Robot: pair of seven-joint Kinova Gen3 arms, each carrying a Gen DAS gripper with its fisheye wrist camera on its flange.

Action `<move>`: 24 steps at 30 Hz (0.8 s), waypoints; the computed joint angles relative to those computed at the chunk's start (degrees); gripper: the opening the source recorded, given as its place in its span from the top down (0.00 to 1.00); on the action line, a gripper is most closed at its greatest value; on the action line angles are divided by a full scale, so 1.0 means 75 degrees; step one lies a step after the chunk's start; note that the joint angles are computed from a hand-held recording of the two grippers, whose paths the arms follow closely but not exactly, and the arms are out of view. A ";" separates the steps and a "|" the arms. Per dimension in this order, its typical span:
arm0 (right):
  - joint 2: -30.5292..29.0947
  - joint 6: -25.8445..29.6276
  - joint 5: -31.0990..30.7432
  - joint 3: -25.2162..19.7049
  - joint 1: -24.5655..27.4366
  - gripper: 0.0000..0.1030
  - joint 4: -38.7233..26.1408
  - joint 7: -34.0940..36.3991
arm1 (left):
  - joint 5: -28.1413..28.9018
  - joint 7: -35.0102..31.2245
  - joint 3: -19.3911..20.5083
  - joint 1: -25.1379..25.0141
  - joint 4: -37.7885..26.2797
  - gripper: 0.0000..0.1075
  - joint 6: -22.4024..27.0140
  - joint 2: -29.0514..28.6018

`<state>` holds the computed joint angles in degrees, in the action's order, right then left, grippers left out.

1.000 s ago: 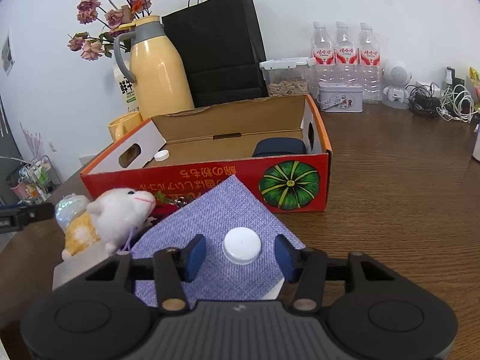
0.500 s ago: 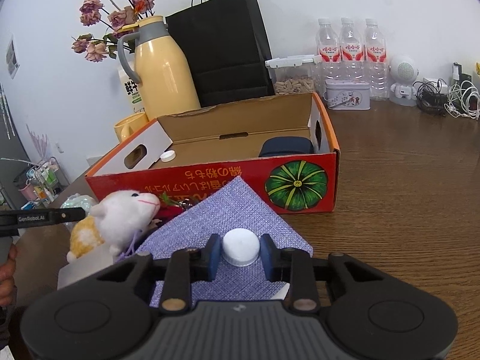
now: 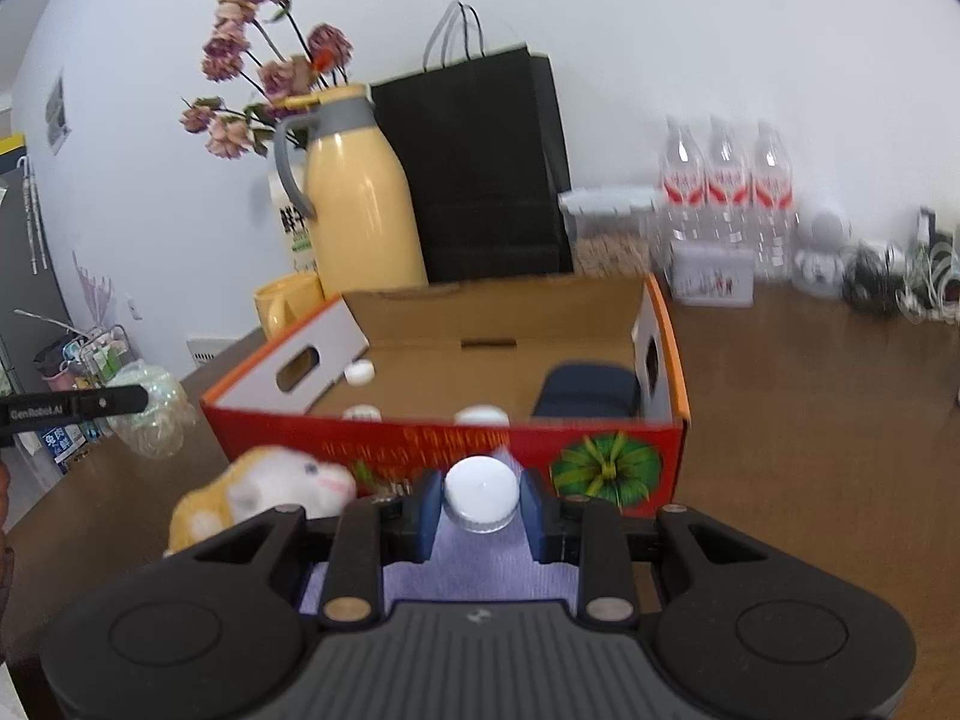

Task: Organize objects
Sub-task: 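Carry the plastic bag and white cap in both tools over the box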

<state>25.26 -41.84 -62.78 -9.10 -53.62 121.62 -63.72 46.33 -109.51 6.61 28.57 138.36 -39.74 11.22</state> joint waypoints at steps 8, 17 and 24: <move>0.0062 -0.0018 0.0335 0.0143 0.0227 0.74 -0.0608 0.0552 | -0.0298 -0.0241 0.0063 0.0103 -0.0658 0.81 -0.0451 0.0242; 0.0658 0.0260 0.0389 0.0344 0.0460 0.74 -0.1692 0.1214 | -0.0387 -0.0378 -0.0083 0.0260 -0.1720 0.81 -0.0446 0.1135; 0.1383 0.0449 0.0001 0.0545 0.0527 0.74 -0.2661 0.1852 | 0.0441 -0.0821 -0.0387 0.0489 -0.2720 0.82 -0.0237 0.1986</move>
